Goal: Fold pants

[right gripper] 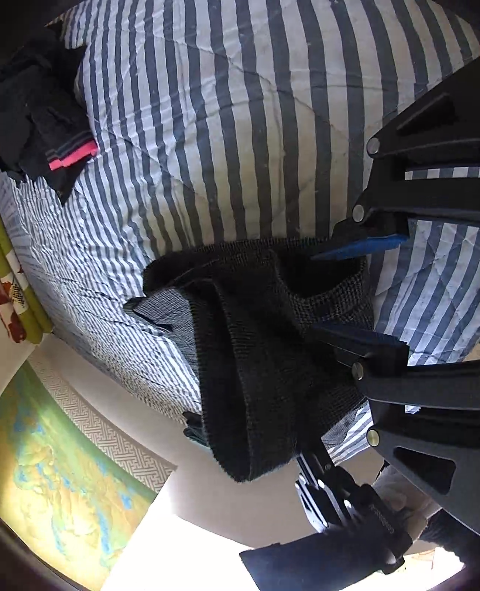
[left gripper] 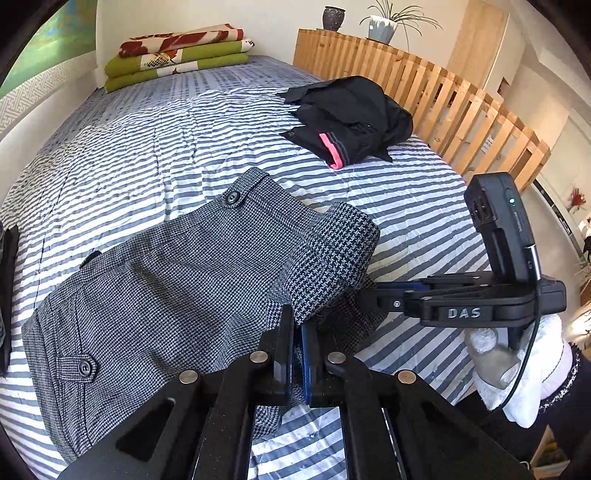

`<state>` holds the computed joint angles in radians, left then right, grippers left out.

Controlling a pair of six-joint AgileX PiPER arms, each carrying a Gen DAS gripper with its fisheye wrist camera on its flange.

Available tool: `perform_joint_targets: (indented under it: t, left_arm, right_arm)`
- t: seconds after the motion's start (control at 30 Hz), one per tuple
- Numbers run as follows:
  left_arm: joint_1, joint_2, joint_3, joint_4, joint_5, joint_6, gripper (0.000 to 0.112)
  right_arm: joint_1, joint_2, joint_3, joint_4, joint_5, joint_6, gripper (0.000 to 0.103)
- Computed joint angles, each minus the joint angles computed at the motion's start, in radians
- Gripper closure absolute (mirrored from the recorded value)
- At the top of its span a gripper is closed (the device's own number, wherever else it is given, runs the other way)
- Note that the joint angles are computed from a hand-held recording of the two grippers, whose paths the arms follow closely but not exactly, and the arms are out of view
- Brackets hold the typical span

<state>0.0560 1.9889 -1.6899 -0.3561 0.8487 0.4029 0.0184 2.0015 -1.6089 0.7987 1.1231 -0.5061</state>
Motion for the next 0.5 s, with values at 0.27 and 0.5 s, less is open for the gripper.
perform_joint_targets:
  t: [0.27, 0.5]
  left_arm:
    - [0.054, 0.017, -0.043, -0.21, 0.132, 0.129, 0.108]
    - [0.085, -0.028, 0.008, -0.148, 0.16, 0.155, 0.084]
  right_arm:
    - [-0.089, -0.071, 0.075, 0.062, 0.048, -0.087, 0.099]
    - [0.009, -0.115, 0.061, -0.272, -0.108, 0.074, 0.098]
